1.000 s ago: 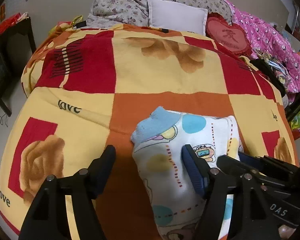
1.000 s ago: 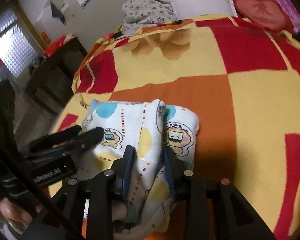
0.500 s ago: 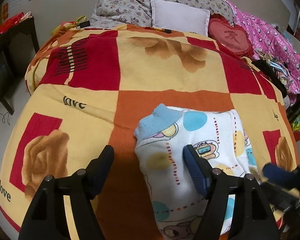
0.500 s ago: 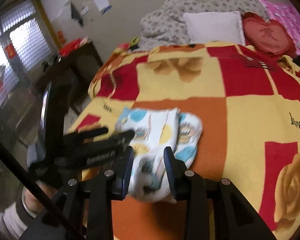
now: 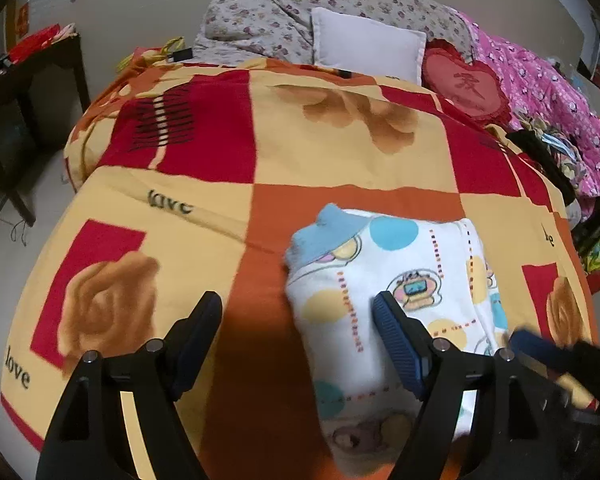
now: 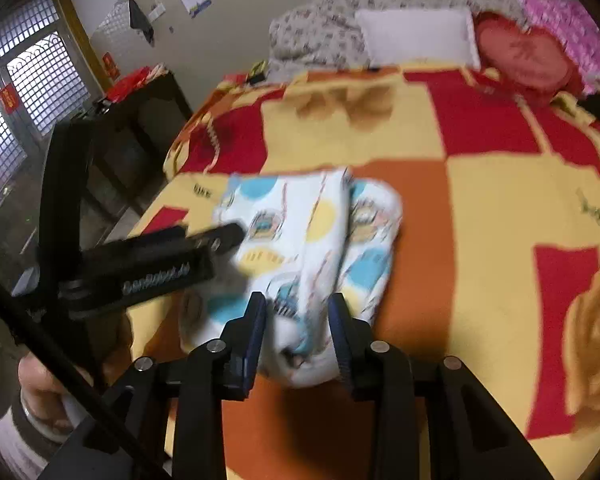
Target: Fold small clothes
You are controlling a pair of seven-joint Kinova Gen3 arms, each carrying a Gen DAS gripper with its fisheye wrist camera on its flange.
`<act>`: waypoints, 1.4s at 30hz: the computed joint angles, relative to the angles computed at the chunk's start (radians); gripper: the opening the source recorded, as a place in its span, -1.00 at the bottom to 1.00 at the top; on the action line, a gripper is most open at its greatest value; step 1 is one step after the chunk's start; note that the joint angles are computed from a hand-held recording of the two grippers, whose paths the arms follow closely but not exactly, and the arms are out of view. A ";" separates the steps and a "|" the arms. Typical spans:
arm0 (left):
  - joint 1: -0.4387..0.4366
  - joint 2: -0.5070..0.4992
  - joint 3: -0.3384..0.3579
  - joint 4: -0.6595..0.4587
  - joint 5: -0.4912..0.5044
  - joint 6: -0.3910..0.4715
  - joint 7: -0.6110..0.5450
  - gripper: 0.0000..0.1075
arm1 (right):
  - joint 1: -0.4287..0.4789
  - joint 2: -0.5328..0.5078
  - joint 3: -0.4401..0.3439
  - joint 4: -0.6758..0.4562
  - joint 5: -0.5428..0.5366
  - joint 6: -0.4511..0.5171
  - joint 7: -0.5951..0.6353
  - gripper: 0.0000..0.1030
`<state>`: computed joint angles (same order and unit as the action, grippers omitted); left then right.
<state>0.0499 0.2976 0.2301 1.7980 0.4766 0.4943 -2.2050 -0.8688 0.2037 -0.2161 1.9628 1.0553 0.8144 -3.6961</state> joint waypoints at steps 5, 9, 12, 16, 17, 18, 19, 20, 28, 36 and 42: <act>-0.081 -0.048 0.027 0.057 0.119 0.023 -0.129 0.45 | -0.004 -0.009 0.006 -0.012 -0.028 0.059 0.017 -0.11; -0.058 -0.059 -0.001 0.068 0.142 0.039 -0.146 0.46 | 0.013 -0.022 -0.002 0.015 0.002 0.041 -0.043 -0.11; -0.007 -0.075 -0.022 0.090 0.105 -0.016 -0.109 0.46 | 0.008 0.000 -0.008 -0.013 -0.013 0.078 -0.023 -0.08; 0.007 -0.087 -0.022 0.108 0.090 -0.046 -0.098 0.46 | -0.016 0.027 -0.007 -0.048 -0.032 0.141 0.002 0.06; 0.013 -0.089 -0.025 0.110 0.080 -0.053 -0.087 0.46 | -0.020 0.034 -0.006 -0.060 -0.043 0.156 0.022 0.06; 0.017 -0.090 -0.027 0.114 0.073 -0.062 -0.079 0.46 | -0.022 0.036 -0.003 -0.062 -0.046 0.161 0.028 0.07; 0.018 -0.092 -0.027 0.117 0.067 -0.067 -0.074 0.46 | -0.027 0.037 0.000 -0.063 -0.047 0.168 0.024 0.09; 0.019 -0.093 -0.027 0.120 0.063 -0.072 -0.068 0.46 | -0.036 0.039 0.002 -0.063 -0.041 0.181 0.013 0.11; 0.021 -0.117 -0.023 0.154 0.040 -0.127 -0.039 0.47 | -0.062 0.066 0.009 -0.092 -0.053 0.250 0.012 0.35; -0.039 -0.128 0.004 0.183 0.143 -0.145 -0.139 0.53 | -0.080 0.078 0.014 -0.099 -0.048 0.285 -0.020 0.54; -0.040 -0.147 0.007 0.211 0.191 -0.188 -0.193 0.53 | -0.084 0.088 0.017 -0.109 -0.056 0.304 -0.031 0.58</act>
